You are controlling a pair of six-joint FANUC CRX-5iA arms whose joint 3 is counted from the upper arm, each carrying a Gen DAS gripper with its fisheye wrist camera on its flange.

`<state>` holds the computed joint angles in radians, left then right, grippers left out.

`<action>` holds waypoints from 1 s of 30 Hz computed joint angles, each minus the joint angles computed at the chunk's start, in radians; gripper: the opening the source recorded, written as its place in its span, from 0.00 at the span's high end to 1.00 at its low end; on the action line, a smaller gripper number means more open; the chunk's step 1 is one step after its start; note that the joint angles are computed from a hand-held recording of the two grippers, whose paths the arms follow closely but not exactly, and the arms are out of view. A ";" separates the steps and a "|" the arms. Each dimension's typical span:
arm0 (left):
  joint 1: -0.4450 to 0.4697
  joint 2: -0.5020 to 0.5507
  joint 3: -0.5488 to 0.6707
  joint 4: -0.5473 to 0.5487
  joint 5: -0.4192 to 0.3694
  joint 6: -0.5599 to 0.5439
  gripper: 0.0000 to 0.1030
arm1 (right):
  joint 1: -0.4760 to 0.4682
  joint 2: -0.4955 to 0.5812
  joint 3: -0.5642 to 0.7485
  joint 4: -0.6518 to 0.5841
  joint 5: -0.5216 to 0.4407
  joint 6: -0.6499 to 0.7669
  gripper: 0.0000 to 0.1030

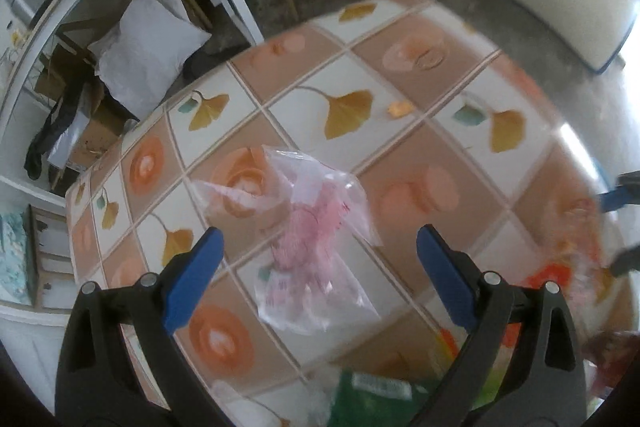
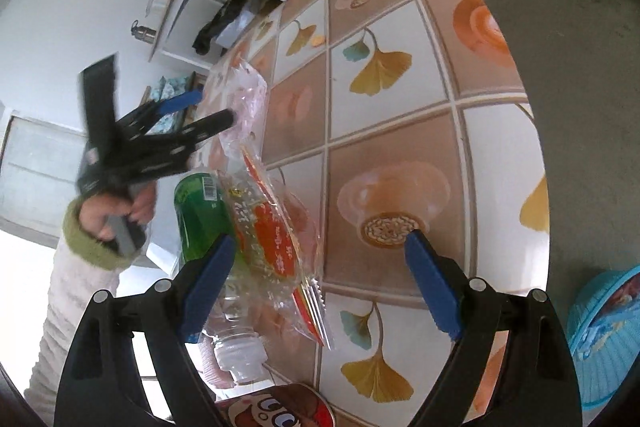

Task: Collect trash
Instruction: 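Grasp the red-printed clear snack bag with the right tool while the left tool grasps a clear plastic bag, then lift both held bags and carry them toward the blue basket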

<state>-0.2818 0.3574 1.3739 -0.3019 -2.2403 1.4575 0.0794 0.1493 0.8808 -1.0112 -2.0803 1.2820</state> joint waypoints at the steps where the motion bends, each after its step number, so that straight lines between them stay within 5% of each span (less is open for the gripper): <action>1: -0.007 0.016 0.017 -0.023 -0.016 -0.019 0.10 | 0.004 0.003 0.005 -0.001 -0.005 0.005 0.21; 4: -0.015 0.039 0.029 -0.058 -0.035 -0.048 0.12 | 0.026 0.007 0.014 0.010 -0.009 0.024 0.25; 12: 0.009 0.032 -0.027 0.000 -0.014 -0.030 0.42 | 0.111 -0.001 0.016 0.118 0.007 0.088 0.44; 23: 0.017 0.033 -0.016 0.009 -0.011 0.006 0.74 | 0.115 -0.015 -0.017 0.135 0.029 0.098 0.88; 30: 0.009 0.037 0.039 0.019 0.018 0.066 0.87 | 0.077 -0.044 -0.036 0.140 0.101 0.101 0.95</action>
